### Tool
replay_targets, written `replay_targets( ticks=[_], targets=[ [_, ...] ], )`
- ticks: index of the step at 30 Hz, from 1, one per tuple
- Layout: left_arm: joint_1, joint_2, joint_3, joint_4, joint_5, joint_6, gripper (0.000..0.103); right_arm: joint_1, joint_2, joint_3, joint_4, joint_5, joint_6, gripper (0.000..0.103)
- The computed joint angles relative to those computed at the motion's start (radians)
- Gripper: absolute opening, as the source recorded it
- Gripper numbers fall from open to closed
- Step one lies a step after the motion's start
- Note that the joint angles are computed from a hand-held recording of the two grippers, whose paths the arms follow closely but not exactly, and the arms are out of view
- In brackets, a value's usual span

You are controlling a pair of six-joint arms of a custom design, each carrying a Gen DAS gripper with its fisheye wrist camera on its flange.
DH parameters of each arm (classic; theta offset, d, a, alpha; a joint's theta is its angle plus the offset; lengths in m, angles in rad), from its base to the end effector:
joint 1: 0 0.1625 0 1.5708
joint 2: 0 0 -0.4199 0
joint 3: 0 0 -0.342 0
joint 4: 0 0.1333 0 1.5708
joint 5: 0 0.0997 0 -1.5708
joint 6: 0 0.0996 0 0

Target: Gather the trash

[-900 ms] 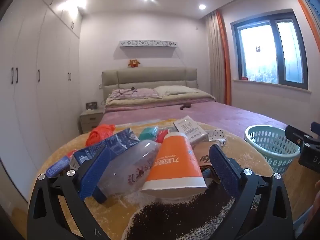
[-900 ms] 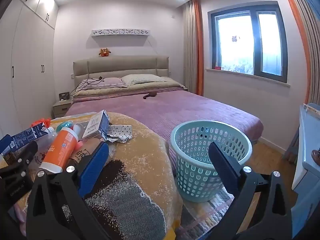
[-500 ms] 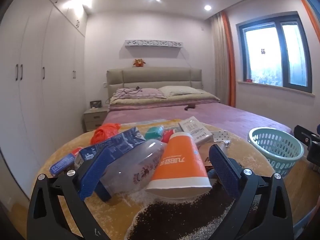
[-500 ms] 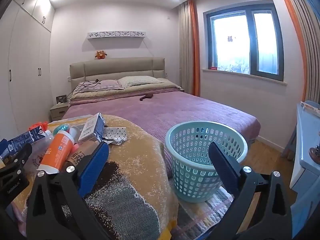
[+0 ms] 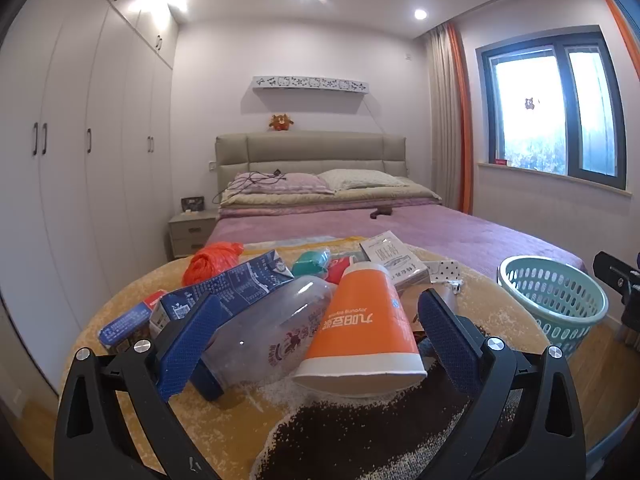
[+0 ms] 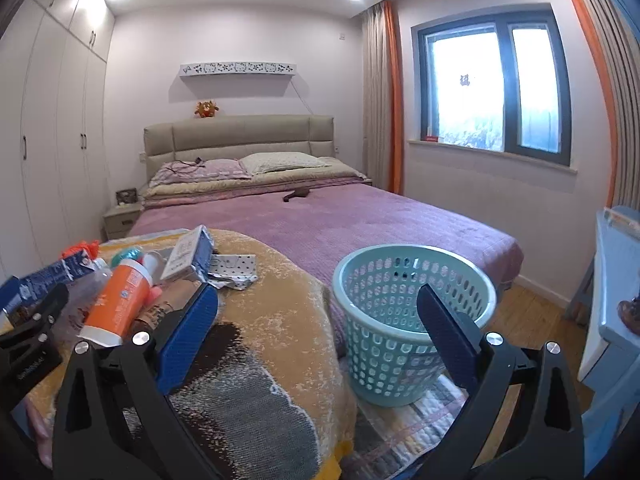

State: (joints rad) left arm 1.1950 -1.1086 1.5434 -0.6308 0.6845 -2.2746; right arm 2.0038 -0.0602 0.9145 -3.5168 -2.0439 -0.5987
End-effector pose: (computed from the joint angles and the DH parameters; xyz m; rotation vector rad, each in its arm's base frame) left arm -0.0166 -0.6155 0.3088 0.1601 1.6415 -1.5223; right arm 0.4022 -0.6606 -0.0225 0.8315 -2.1408 1.3302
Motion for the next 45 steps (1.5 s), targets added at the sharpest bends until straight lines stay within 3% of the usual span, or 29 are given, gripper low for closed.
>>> replay_targets(
  ticks=[45],
  targets=[
    [0.006,-0.001,-0.019,0.038,-0.001,-0.024,0.096,-0.003,0.001,-0.001,0.01,-0.007,0.009,0.095]
  ],
)
